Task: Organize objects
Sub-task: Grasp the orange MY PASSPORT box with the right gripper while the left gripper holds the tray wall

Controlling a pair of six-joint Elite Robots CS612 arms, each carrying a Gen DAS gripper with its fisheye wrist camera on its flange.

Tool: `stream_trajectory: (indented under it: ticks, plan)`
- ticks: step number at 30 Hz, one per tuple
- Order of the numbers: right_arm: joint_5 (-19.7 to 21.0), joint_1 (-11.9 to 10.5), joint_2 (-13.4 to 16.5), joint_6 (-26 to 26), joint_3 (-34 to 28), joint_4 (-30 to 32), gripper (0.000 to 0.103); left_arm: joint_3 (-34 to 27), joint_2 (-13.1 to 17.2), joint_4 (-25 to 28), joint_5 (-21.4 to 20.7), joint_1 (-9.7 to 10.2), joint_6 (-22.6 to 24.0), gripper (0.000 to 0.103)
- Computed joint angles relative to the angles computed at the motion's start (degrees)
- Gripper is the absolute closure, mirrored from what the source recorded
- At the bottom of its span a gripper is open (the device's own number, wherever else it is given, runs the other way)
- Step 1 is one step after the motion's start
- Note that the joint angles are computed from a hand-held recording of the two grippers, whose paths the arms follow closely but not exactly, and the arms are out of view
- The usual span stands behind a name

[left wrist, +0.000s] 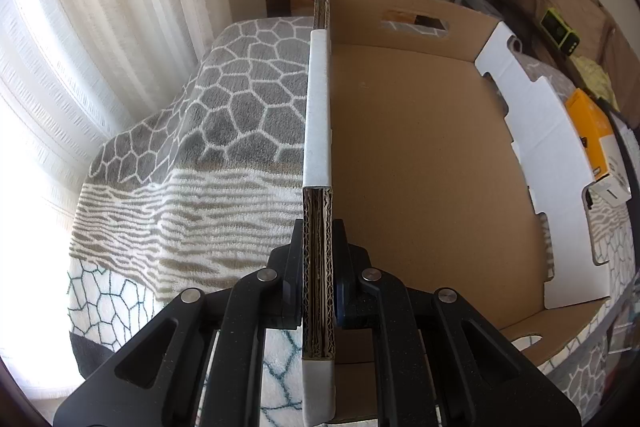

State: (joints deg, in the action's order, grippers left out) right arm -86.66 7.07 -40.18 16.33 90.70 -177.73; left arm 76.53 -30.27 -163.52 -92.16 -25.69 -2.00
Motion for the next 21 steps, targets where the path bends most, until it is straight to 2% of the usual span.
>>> stream_trajectory:
  ticks: [6, 12, 14, 18, 19, 21]
  plan:
    - [-4.0, -1.4, 0.2, 3.4, 1.6, 2.0, 0.026, 0.0, 0.0, -0.3, 0.1, -0.04, -0.2, 0.093]
    - [-2.5, -3.2, 1.4, 7.5, 2.3, 3.0, 0.026, 0.1, 0.0, -0.3, 0.2, -0.03, 0.2, 0.093]
    - [-0.6, -3.9, 2.0, 8.7, 1.9, 3.6, 0.026, 0.1, 0.0, -0.3, 0.3, -0.03, 0.2, 0.093]
    - [9.0, -5.5, 3.7, 10.0, 0.9, 2.6, 0.024, 0.4, 0.1, -1.6, 0.9, -0.17, 1.5, 0.093]
    - [10.2, -5.5, 4.0, 9.3, 0.4, 2.8, 0.022, 0.5, 0.1, -1.8, 0.9, -0.16, 1.8, 0.093]
    - [9.2, -4.8, 4.2, 6.6, -0.8, 4.5, 0.019, 0.4, 0.2, -1.8, 0.6, -0.07, 1.9, 0.093]
